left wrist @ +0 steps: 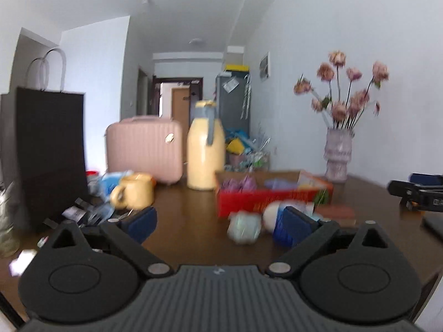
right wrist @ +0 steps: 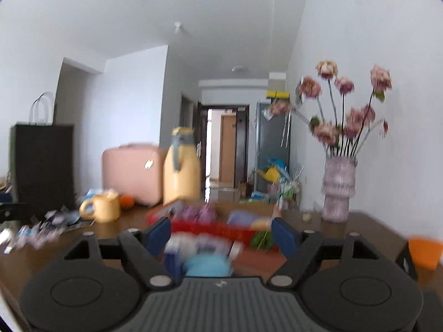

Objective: Organize soft objects
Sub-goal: 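Open both grippers to drop the towel in the box and withdraw, then lower both grippers onto the brown-and-white sponge block and close them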

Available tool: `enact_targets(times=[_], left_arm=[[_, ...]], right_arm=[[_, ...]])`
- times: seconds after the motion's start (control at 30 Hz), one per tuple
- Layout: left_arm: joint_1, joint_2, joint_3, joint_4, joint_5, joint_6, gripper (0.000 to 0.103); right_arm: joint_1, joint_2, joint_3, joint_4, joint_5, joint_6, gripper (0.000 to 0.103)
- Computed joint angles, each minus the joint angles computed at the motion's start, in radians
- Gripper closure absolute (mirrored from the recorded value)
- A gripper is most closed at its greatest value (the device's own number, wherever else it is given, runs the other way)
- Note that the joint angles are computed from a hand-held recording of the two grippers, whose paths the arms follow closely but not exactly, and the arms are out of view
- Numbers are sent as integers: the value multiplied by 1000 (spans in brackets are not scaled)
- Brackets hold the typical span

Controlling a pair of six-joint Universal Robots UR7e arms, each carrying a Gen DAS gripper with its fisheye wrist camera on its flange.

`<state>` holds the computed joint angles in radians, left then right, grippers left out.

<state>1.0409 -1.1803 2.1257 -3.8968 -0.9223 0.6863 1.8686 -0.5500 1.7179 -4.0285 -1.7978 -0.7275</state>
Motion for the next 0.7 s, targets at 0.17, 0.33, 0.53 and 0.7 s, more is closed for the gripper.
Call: enact_targets(times=[0.17,0.33,0.53,0.7], left_arm=[[11,-31,69,36,48,-58,4],[28,-19,45,70,44,-84,4],[57,9,10,139,28,-116,4],[89,58,-73,232,-2,-136,4]], right_arm=[[-4,-13,141,-1,-38,152,23],[0,7,154,-9,-77,168,23],[-2,19,123,6,-97,164,23],[-11,33,56,80,-108,172,25]])
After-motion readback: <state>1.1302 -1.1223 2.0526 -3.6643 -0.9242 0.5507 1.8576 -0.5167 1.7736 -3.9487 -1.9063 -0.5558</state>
